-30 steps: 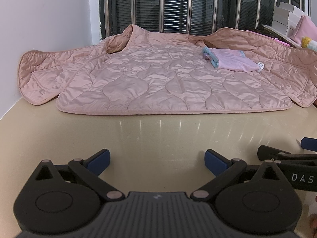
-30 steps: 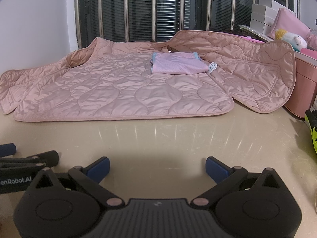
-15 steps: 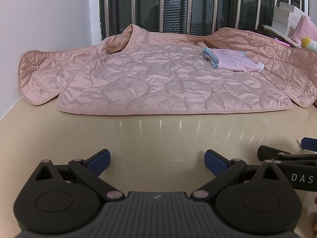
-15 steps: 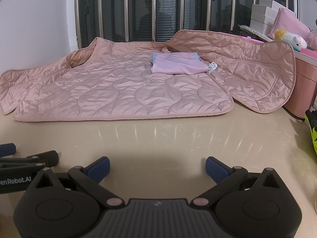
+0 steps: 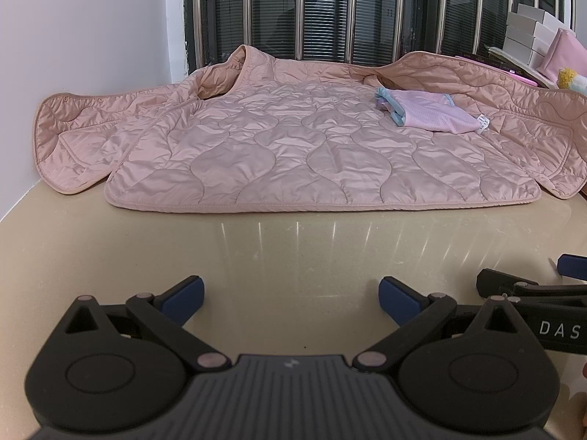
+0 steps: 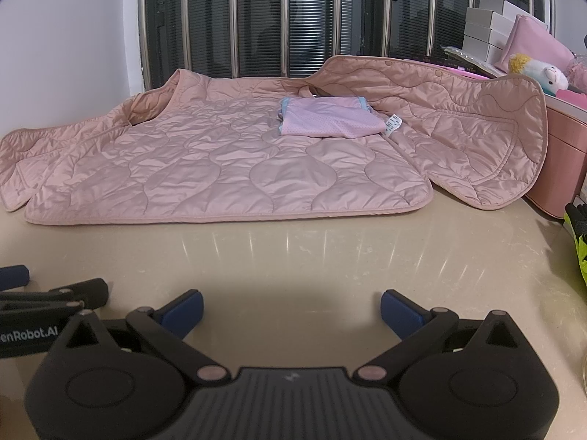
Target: Fold clothes
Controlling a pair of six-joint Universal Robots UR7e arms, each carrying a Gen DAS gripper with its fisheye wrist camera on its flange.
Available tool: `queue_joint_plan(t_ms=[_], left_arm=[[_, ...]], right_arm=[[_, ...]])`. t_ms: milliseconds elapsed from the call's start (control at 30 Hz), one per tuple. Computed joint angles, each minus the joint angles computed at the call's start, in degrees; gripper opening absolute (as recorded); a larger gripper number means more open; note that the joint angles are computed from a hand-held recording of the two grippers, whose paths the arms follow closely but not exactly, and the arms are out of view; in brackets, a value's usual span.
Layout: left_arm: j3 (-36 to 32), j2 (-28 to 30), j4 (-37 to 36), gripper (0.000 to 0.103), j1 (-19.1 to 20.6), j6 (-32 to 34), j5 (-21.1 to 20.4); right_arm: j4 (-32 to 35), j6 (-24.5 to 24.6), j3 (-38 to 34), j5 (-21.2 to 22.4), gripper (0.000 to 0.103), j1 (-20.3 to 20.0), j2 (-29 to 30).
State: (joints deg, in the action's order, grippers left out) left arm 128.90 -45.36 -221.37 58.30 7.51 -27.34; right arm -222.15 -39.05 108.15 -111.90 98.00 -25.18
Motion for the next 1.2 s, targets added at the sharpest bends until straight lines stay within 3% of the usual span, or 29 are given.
queue_joint_plan(t_ms=[300,467,567,667,767,833,933,1067,1133,1200], left_arm=[[0.31,-0.78,1.6,0.102,-0.03,-0.37,-0.47],[1.63,-4.41,5.5,0.102,0.38,-3.89,-6.91],[1.45,-4.68,2.52,0.102,-0.05,-3.25,-8.44],[-1.74,-5.25,6.09,0.102,-0.67,-3.65,-6.12],[-7.33,-4.61,7.46,0.102,0.38,1.93,-9.32],[-11.73,-3.7,9.06,0.102,1.44,5.51,-12.23],[-19.95,-1.66,16.02,0.102,3.5,6.3,-15.71],[-32.61,4.0,23.37,0.102,6.05,6.26,-16.76],[-39.58,7.81,26.77,0.098,7.21,6.52,-15.13],[-45.4,10.68,30.32,0.092,8.22,5.61,-14.33]], right_arm=[[-0.48,-0.05,0.14,-0.08,0.103,-0.01,0.02],[-0.44,1.37,0.63,0.79,0.103,-0.44,-0.62],[-0.8,3.24,2.09,3.68,0.103,-1.03,-2.71],[-3.4,3.2,1.64,7.56,0.103,-1.9,-3.58],[-3.85,-0.18,-3.47,6.7,0.103,-1.53,-2.56],[-2.37,-0.19,-6.91,9.26,0.103,-2.24,-2.56],[5.46,2.23,-12.04,12.93,0.101,-3.33,-3.83],[10.84,0.33,-23.0,11.16,0.096,-3.05,-0.34],[16.47,0.31,-28.83,9.72,0.082,-3.03,1.39],[23.59,1.2,-34.92,8.58,0.058,-3.18,2.96]])
